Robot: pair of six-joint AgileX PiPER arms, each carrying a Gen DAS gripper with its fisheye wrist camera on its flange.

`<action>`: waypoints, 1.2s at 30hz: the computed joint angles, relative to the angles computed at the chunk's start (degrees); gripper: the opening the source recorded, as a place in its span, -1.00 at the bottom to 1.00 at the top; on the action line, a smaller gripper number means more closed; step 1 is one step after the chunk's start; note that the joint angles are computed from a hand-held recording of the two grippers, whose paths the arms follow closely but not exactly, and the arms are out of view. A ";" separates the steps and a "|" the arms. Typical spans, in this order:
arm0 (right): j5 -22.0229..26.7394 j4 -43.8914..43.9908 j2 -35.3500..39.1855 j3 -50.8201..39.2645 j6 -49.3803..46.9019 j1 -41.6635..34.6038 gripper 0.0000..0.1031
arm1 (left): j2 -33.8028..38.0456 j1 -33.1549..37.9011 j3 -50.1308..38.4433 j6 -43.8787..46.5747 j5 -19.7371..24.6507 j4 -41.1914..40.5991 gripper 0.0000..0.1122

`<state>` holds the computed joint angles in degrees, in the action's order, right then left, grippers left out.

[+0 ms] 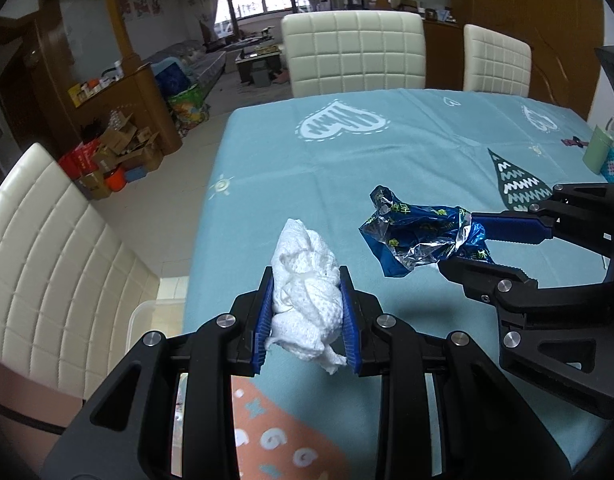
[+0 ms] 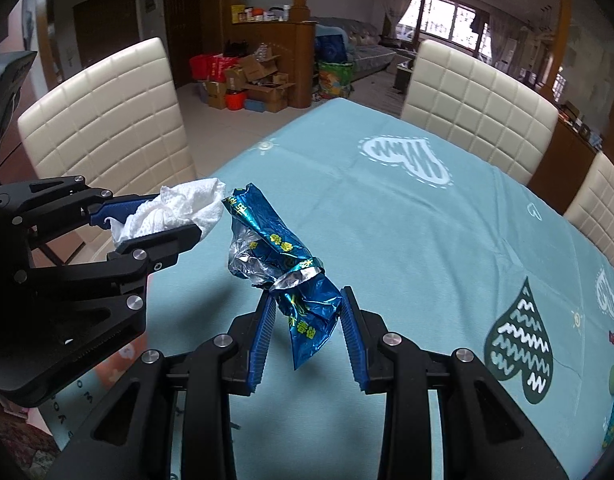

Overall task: Collect trash
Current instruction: 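Carry the wrapper and tissue to the clear bin and release them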

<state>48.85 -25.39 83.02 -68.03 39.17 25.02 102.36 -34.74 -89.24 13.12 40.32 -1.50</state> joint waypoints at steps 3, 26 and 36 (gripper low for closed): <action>0.04 0.23 2.07 -2.51 -0.73 1.94 -0.37 | -1.53 1.76 1.62 -0.39 -0.19 0.23 -0.44; 1.38 11.17 21.00 -26.58 -14.52 6.16 -0.36 | -3.76 18.09 4.29 -2.91 -0.40 2.28 -0.44; 5.38 13.70 30.81 -40.84 -18.17 8.12 -0.36 | -0.41 24.22 1.00 -0.85 -0.06 0.69 -0.44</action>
<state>54.23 -11.69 113.83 -108.87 21.00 33.14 101.94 -10.52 -88.23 12.27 40.26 -0.81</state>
